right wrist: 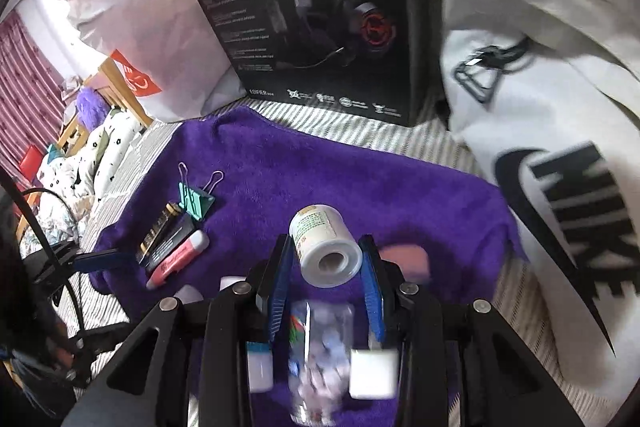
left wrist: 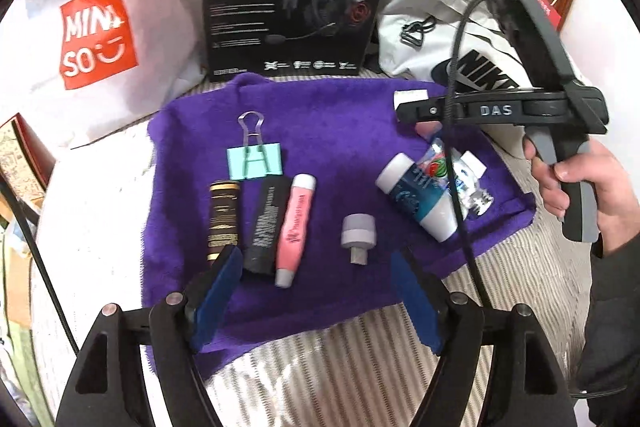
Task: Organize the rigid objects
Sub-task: 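Release the USB cap with the left tool while the right tool releases the small jar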
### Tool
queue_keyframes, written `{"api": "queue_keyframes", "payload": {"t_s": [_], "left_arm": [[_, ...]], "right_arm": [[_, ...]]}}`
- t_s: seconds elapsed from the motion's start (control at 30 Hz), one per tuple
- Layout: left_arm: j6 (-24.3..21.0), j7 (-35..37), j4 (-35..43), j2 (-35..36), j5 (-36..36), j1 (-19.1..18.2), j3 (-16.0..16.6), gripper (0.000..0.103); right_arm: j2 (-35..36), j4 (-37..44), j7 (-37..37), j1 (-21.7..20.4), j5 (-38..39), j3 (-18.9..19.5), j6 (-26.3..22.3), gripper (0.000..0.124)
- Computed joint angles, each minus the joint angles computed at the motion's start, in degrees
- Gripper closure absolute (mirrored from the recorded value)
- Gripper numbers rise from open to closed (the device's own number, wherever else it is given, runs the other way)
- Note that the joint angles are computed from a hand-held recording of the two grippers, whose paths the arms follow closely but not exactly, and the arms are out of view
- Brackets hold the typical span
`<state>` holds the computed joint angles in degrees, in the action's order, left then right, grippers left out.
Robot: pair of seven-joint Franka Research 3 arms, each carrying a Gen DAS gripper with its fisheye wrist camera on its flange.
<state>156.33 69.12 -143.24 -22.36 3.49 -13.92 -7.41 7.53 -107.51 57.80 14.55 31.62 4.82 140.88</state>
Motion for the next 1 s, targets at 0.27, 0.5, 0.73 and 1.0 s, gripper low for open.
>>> {"api": "queue_keyframes", "payload": {"t_s": [0.27, 0.5, 0.73, 1.0], "left_arm": [[-0.54, -0.32, -0.56, -0.53, 0.27, 1.07, 0.53, 0.028], [0.41, 1.33, -1.08, -0.46, -1.88, 0.37, 1.65, 0.028], [0.38, 2.32, -1.22, -0.58, -3.15, 0.18, 1.74, 0.028], [0.18, 1.31, -2.08, -1.85, -2.56, 0.85, 1.25, 0.028]], "right_arm": [[4.88, 3.97, 4.69, 1.98, -7.36, 0.26, -1.20, 0.090], [5.91, 4.23, 5.89, 2.91, -11.44, 0.38, -0.36, 0.090], [6.43, 4.82, 6.65, 3.71, -14.68, 0.35, -0.33, 0.090], [5.51, 4.35, 6.22, 3.05, -13.42, 0.43, -2.20, 0.082]]}}
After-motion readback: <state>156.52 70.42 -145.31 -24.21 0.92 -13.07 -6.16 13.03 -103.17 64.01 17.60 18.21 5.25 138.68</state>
